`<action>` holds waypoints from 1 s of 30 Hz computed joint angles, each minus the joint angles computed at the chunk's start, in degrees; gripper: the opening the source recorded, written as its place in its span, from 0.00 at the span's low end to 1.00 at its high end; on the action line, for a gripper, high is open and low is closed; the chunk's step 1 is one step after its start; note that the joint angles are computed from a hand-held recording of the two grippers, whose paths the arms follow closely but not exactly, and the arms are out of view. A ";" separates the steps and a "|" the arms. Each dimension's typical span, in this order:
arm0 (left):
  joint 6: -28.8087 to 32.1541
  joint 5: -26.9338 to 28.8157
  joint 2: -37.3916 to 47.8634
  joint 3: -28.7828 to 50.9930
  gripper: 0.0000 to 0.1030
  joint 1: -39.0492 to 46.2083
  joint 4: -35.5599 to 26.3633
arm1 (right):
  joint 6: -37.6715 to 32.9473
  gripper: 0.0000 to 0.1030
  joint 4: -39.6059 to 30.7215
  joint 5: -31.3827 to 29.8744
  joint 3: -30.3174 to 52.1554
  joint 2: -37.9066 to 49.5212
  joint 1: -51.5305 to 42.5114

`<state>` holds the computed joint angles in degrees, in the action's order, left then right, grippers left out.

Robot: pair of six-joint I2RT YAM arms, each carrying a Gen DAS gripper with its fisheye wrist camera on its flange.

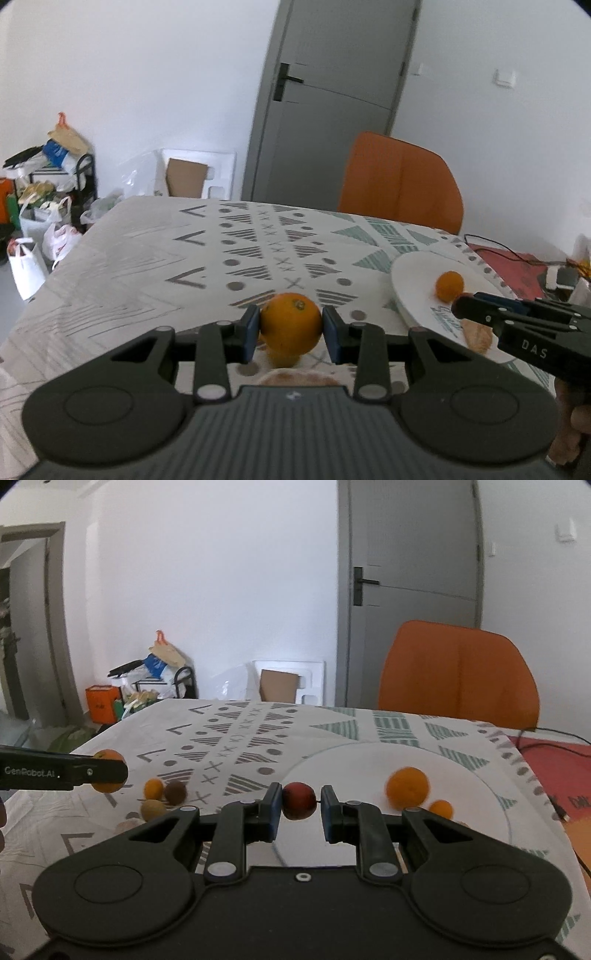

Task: Organize fruits
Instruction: 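Carry the orange and lychee over the white plate and release both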

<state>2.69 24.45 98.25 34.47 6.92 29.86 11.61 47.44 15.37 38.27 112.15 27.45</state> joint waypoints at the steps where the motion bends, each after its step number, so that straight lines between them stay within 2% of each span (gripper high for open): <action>1: 0.03 -0.36 -0.18 -0.11 0.34 -0.69 0.06 | 0.21 0.20 0.91 -0.19 -0.89 -0.05 -0.39; 16: -0.29 -6.76 -1.40 0.30 0.34 -10.97 -0.47 | 2.71 0.20 10.29 -4.40 -9.42 -0.68 -6.25; 19: -0.37 -7.93 -0.91 0.77 0.34 -12.76 -0.57 | 3.06 0.23 12.14 -6.85 -10.92 -0.89 -7.19; 20: -0.43 -8.16 -0.81 0.91 0.34 -13.26 -0.61 | 2.97 0.28 12.88 -6.83 -11.36 -0.95 -7.34; 21: -0.46 -8.43 -0.69 1.15 0.34 -13.79 -0.72 | 2.73 0.29 13.81 -6.09 -11.96 -0.98 -7.39; 30: -0.06 -9.70 1.49 3.99 0.34 -17.93 -1.53 | 4.22 0.30 16.54 -5.38 -15.93 -1.71 -11.76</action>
